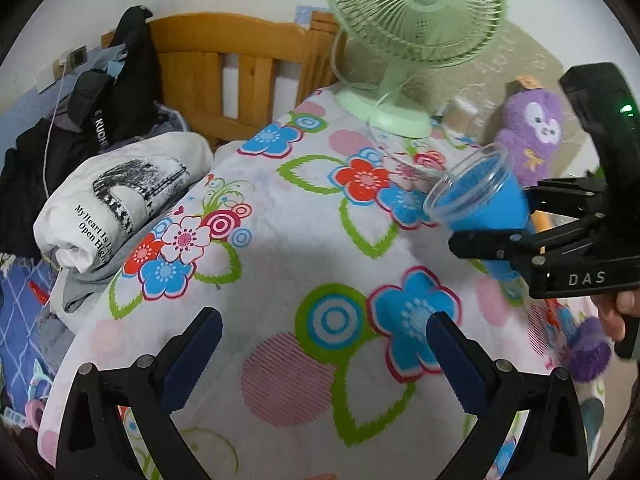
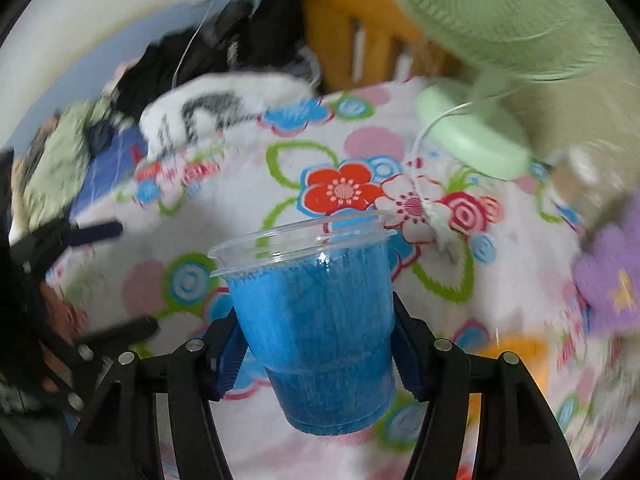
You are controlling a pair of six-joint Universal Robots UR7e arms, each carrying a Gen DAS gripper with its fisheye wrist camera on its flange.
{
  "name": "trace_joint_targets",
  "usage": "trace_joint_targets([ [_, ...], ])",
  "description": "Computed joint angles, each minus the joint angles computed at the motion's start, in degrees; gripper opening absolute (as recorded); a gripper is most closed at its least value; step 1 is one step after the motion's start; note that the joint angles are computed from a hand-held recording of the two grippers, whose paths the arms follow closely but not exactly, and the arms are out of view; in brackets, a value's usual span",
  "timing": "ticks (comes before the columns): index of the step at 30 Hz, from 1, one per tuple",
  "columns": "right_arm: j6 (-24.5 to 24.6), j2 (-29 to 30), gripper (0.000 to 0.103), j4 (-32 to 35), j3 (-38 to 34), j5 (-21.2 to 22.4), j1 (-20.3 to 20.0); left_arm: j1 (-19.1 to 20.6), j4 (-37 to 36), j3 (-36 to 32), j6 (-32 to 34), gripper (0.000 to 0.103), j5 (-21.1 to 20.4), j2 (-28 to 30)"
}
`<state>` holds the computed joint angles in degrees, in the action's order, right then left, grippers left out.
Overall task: Flip cup upside down
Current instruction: 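Lift the blue-filled cup upright with the right gripper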
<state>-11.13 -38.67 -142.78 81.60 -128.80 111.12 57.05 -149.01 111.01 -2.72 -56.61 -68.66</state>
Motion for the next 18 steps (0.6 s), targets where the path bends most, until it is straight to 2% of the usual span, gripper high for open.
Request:
trace_joint_targets([
  [3, 5.91, -2.03, 0.066, -7.04, 5.65, -0.19, 2.88, -0.71, -0.41, 2.46, 1.24, 0.103, -1.3, -2.68],
  [6, 18.28, -4.14, 0.066, -13.21, 11.23, 1.66, 4.76, -1.45, -0.99, 6.05, 2.24, 0.103, -2.98, -6.77],
  [9, 27.83, -5.58, 0.066, -21.33, 17.2, 2.21, 6.7, -2.11, -1.29, 9.35, 3.17, 0.103, -4.21, -10.76],
  [15, 40.66, -3.73, 0.066, -29.47, 22.82, -3.43, 11.35, -3.39, 0.67, 15.82, 5.48, 0.103, -4.63, -19.05],
  [18, 45.53, -2.82, 0.066, -32.65, 25.15, -4.7, 12.7, -3.56, 2.58, 18.26, 6.05, 0.103, -4.48, -22.23],
])
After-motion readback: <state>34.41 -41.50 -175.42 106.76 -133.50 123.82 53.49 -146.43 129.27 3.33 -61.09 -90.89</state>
